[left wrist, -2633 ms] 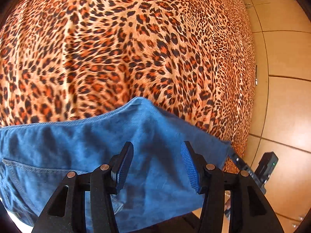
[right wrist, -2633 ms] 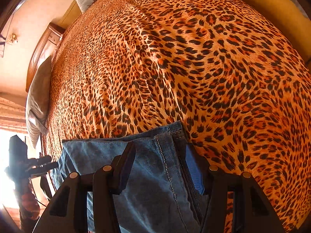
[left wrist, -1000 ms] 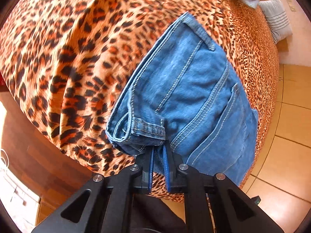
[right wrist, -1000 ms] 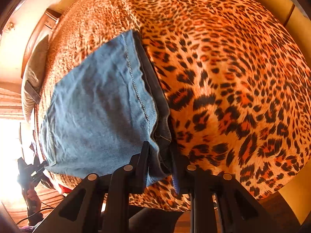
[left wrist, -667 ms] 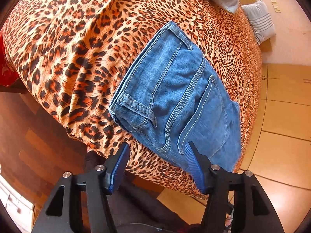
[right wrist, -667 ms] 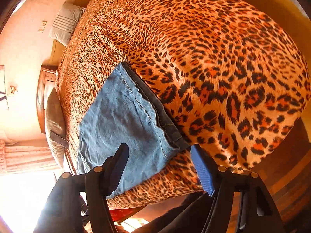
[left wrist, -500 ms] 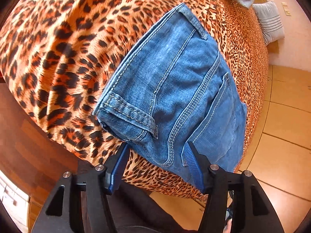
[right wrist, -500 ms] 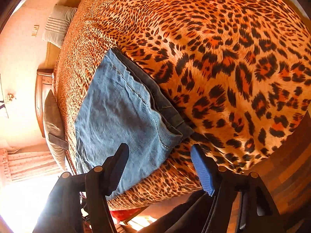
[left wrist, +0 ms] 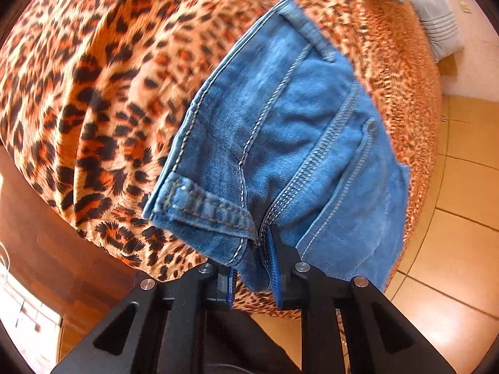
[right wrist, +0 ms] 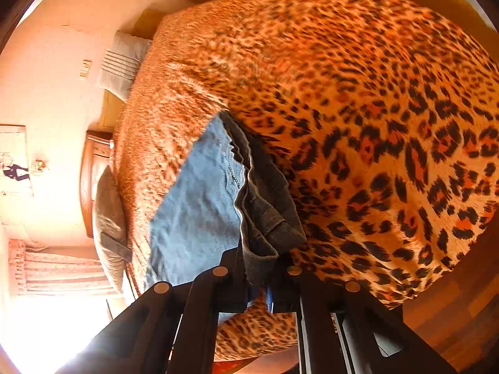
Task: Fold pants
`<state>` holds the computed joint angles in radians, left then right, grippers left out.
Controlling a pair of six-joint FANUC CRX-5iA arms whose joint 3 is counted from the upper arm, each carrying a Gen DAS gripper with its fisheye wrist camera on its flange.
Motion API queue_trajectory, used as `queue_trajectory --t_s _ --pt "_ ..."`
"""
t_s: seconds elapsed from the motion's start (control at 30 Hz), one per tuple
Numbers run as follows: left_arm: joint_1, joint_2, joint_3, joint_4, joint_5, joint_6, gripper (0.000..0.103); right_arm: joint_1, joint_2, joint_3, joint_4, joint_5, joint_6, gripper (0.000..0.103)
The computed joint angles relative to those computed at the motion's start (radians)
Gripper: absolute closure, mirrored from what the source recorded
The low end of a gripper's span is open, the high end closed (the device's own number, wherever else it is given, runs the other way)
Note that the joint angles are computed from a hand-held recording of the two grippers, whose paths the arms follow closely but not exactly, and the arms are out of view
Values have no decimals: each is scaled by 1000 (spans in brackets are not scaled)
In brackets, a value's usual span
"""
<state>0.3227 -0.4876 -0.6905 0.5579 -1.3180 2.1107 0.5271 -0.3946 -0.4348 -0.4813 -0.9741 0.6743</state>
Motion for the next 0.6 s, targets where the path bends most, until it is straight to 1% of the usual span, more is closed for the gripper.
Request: queue_trajectory --t_s 0.03,0.07,0.1,0.13,0.17,0.2,0.23,0.27,0.3,0.33,0.37,0.4,0.43,0.5,0.57,0.6 --pt "14 -9 -28 26 8 -3 84 7 5 -13 14 -18 -39 87" --pt "32 -27 -46 48 8 -12 84 -1 -6 -26 -4 -11 -54 83" --pt "47 -37 -45 58 -11 -34 81 -12 -22 -35 -20 -4 -60 83" --pt "61 -41 -33 57 -44 -73 74 -20 -33 -33 -16 -18 -68 79" --pt "75 -44 -18 58 -85 -124 71 -30 -43 -29 -10 -38 -64 68" --pt "86 -51 -7 71 -124 -186 66 -37 -61 -30 7 -51 -62 62" --pt "87 -54 5 96 -161 -258 65 -42 -83 -36 27 -51 -62 60" --pt "61 -37 40 99 -183 -305 65 -60 -97 -38 25 -53 -46 54" --pt "15 -14 97 73 -197 -329 64 -81 -106 -38 13 -56 -27 49" --pt "-48 27 171 30 -199 -344 62 -101 -114 -41 -2 -55 -8 47" --pt "-118 77 248 -15 -191 -351 55 -108 -121 -47 -10 -44 2 47" --pt "-183 133 323 -54 -172 -351 49 -109 -127 -56 -15 -29 4 47" --pt "-240 185 389 -77 -146 -346 45 -140 -130 -60 -44 -38 35 47" --pt "-331 306 501 -69 -87 -360 40 -166 -142 -80 -100 -35 72 46" --pt "-418 461 660 -68 -62 -342 39 -163 -141 -90 -134 -28 116 46" --pt "-453 538 737 -61 -56 -346 36 -154 -136 -92 -141 -24 138 46"
